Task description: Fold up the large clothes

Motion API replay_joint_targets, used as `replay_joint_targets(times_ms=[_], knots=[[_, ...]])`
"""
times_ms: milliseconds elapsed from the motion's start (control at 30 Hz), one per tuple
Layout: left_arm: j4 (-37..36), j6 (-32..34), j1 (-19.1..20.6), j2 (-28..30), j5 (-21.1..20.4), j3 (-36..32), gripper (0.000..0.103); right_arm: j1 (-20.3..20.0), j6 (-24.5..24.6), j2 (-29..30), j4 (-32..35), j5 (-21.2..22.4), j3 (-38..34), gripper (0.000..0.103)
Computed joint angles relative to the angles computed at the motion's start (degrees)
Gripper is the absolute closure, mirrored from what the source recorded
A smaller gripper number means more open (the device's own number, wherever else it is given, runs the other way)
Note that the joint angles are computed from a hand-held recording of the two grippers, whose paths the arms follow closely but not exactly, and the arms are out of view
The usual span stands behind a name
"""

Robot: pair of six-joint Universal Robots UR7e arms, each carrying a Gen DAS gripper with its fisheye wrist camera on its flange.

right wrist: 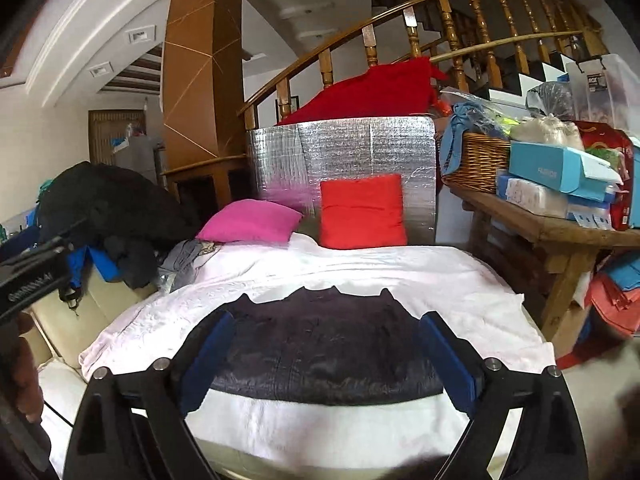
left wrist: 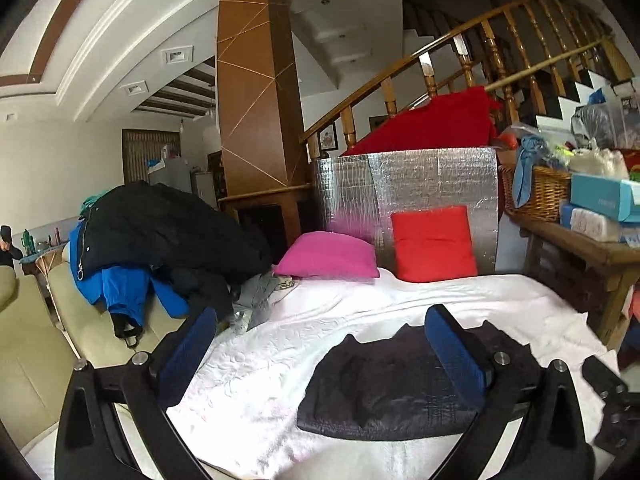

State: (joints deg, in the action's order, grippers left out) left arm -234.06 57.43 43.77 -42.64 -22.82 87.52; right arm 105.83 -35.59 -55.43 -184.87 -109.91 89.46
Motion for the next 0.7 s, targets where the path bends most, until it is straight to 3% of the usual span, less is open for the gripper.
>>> replay_joint_targets(times_ms=[100,367,700], knots=[[3.0,-3.9,-0.9,-1.8,1.0,2.5,0.0,0.7,0.7,-0.1,0.1,-1.6,0.4,0.008],[1.9,-4.4,-1.6,-2.9,1.9,3.7,0.0,2.4,-0.7,0.7,-3.0,-5.4,1.0,0.008],[-2.2,0.5,-1.9,-1.6,2.4,2.2,0.0,2.4,-0.3,0.5,-4.9,-5.0,1.5,0.008]])
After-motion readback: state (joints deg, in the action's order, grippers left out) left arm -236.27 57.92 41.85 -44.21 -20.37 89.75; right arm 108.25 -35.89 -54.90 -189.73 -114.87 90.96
